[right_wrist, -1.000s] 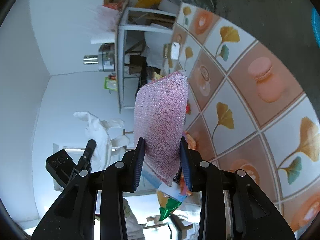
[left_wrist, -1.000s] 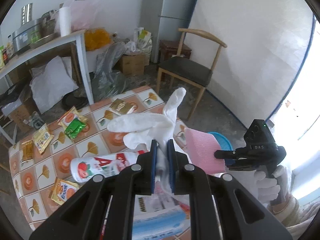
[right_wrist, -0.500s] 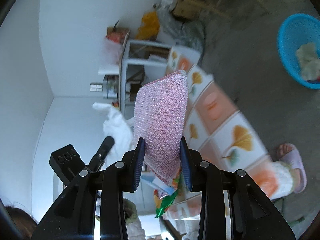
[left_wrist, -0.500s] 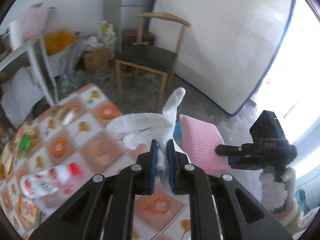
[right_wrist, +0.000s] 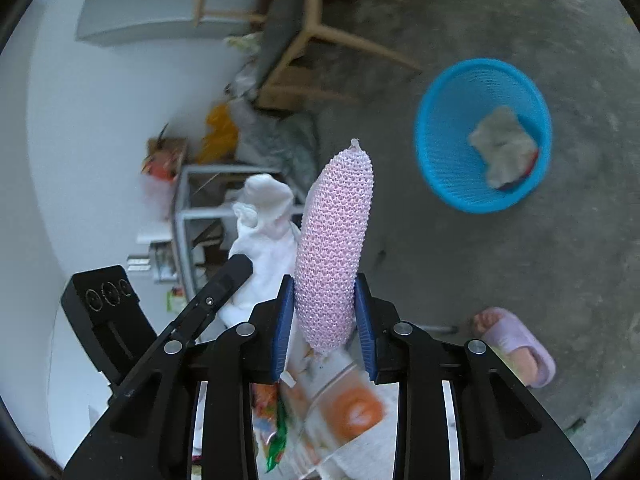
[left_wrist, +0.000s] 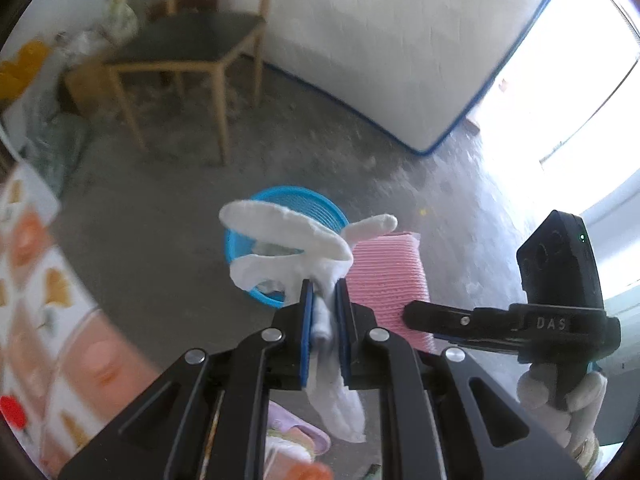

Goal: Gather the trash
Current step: 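Carry the pink pad and white glove to the wastebasket and release, then move both tools back to the table toward the clear plastic cup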

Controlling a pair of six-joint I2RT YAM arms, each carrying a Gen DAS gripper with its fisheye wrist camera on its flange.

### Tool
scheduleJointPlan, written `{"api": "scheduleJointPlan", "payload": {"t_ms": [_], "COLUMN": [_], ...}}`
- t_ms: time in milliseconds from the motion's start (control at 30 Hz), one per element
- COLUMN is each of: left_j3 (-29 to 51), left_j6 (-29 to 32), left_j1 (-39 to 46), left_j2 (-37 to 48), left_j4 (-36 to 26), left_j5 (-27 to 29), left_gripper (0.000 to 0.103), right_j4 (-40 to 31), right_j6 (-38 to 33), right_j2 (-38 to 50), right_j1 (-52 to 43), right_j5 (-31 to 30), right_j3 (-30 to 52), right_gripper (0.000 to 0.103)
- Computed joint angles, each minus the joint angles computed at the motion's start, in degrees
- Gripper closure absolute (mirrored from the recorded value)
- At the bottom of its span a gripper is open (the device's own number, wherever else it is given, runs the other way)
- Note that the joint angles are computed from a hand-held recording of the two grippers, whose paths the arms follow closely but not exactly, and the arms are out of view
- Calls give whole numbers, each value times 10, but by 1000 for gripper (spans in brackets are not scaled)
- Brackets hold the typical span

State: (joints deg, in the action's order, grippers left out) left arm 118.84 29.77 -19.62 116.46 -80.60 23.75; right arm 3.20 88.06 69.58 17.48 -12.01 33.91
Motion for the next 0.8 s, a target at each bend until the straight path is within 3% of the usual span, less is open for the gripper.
{"api": "scheduleJointPlan", "payload": {"t_ms": [200, 267, 300, 333, 400, 500, 567, 700, 800], "left_j3": [115, 210, 267, 296, 271, 284, 242, 129, 89], "left_j6": [-63, -80, -92, -102, -127, -134, -123, -96, -83], "left_j1": [-60, -70, -80, -85, -92, -93, -88, -71, -53], "left_j2": [134, 201, 241, 261, 252, 256, 229, 143, 99], "left_j4": [-16, -54, -72, -70, -16, -19, 3, 67, 79], "left_j5": [-7, -4, -7, -13, -27, -16, -5, 9, 30], "left_gripper": [91, 74, 53, 44, 39, 36, 35, 35, 35], "right_j4": [55, 96, 134, 145, 136, 142, 150, 78, -2], "right_j6": [-17, -14, -11, -14, -25, -8, -3, -15, -25], "right_j2": [100, 129, 162, 173, 204, 203, 184, 108, 33], "right_j1": [-72, -91, -109, -120, -134, -136, -126, -94, -69], "right_j5": [-46, -57, -67, -69, -56, -48, -36, 10, 51], "right_j3": [4, -4, -4, -5, 5, -12, -30, -44, -42], "right_gripper": [75, 68, 63, 51, 47, 47, 47, 47, 47]}}
